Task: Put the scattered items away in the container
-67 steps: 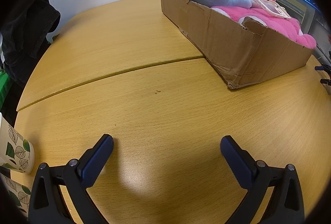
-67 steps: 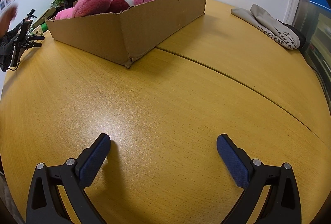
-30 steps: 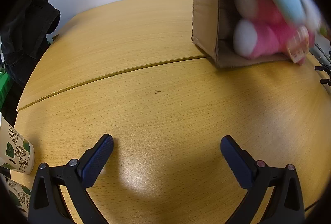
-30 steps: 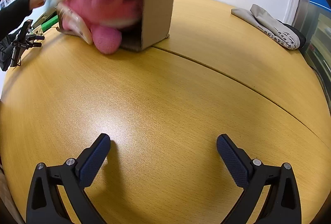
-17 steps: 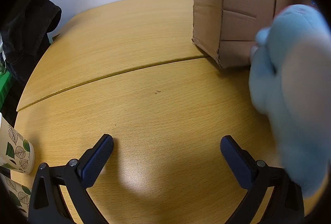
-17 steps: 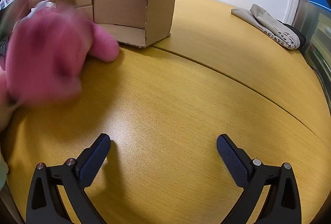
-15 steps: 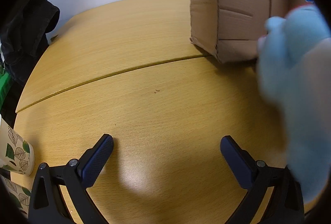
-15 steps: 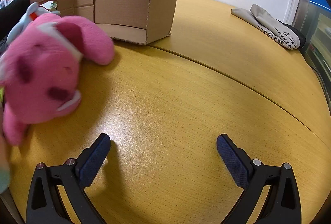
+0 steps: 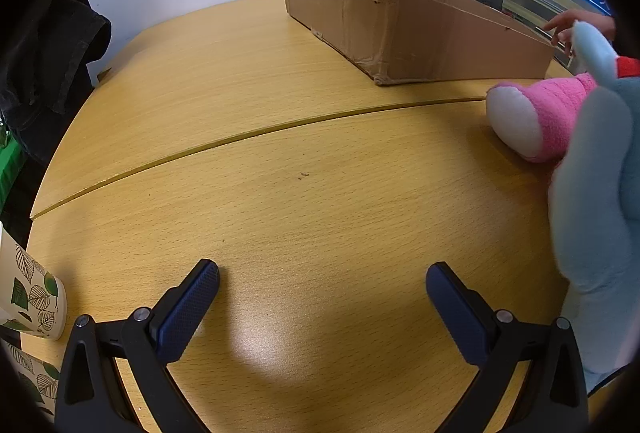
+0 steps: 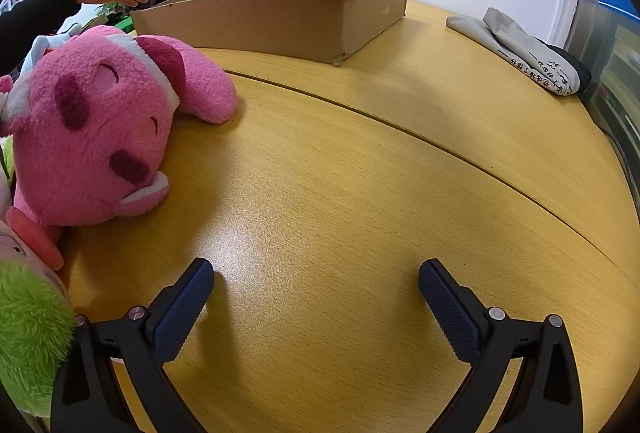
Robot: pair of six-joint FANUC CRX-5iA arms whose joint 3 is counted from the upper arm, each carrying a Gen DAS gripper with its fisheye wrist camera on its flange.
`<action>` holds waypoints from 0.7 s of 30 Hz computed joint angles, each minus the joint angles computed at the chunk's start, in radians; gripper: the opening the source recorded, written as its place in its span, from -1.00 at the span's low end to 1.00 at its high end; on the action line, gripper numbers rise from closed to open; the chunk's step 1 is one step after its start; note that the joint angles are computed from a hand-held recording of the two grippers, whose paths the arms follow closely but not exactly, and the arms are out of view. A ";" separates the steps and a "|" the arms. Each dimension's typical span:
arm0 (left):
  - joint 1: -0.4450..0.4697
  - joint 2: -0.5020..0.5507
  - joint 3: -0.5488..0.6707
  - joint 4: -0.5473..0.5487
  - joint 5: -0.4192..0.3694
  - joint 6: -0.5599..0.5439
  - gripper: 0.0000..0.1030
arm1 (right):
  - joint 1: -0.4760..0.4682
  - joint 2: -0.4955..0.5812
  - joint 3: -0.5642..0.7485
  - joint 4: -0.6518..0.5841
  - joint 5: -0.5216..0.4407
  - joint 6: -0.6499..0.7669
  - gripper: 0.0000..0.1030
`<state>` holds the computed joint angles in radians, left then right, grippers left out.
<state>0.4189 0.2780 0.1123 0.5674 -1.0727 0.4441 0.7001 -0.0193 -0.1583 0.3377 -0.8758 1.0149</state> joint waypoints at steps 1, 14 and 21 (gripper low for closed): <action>0.000 0.001 0.001 0.000 0.000 0.000 1.00 | -0.001 0.000 0.000 -0.001 0.000 0.001 1.00; 0.000 0.001 0.000 0.001 0.000 -0.001 1.00 | -0.005 0.000 0.000 -0.003 0.002 0.007 1.00; 0.001 0.002 0.001 0.001 0.000 -0.003 1.00 | -0.005 -0.004 -0.004 -0.004 0.003 0.010 1.00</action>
